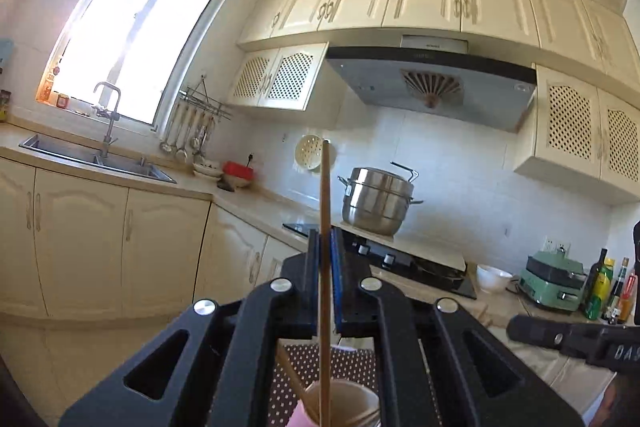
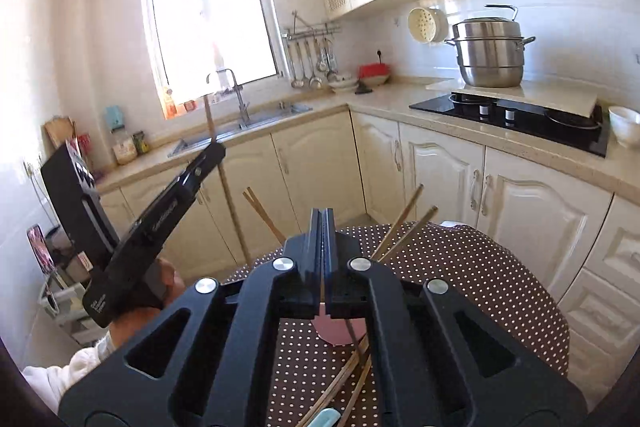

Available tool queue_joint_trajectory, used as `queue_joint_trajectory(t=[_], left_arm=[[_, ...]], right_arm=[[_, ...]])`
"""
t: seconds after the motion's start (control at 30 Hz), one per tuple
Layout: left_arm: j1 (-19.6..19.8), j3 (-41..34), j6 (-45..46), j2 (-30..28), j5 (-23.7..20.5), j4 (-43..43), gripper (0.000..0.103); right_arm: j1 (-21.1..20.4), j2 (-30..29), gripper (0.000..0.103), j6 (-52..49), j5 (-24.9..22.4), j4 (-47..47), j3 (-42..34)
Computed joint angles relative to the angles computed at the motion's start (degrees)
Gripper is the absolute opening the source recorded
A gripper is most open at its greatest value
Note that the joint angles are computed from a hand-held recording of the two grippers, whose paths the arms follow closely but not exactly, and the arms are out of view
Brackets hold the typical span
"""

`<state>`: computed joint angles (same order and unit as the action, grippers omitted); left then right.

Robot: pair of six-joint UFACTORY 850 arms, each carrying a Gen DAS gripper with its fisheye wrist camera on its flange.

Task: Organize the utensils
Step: 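Lift the held chopstick and spoon up over the pink cup, then open the left tool to drop its chopstick into the cup while the right tool holds the spoon above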

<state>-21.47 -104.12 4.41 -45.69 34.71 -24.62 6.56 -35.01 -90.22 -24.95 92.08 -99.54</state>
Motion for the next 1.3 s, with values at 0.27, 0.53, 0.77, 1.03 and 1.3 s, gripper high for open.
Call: queue_joint_trajectory(t=[0.27, 0.53, 0.77, 1.03, 1.3], left_arm=[[1.2, 0.7, -3.8, -0.9, -6.7, 0.9, 0.005], [2.0, 4.5, -8.2, 0.3, -8.6, 3.8, 0.005], [1.6, 5.8, -7.7, 0.8, -9.1, 4.0, 0.005], [1.5, 5.7, -8.6, 1.2, -7.5, 6.5, 0.005], [1.5, 1.5, -9.9, -0.5, -1.6, 8.8, 0.005]], right_arm=[[0.8, -3.9, 0.002, 14.6, 3.8, -17.2, -2.9], [1.6, -7.1, 0.023, 32.7, 0.3, -40.3, -3.3], [3.5, -8.6, 0.021, 38.2, 2.0, -47.6, -3.3], [3.6, -7.1, 0.004, 30.6, 4.6, -38.7, -1.7], [2.2, -2.6, 0.002, 7.2, 2.6, -11.4, -0.2]])
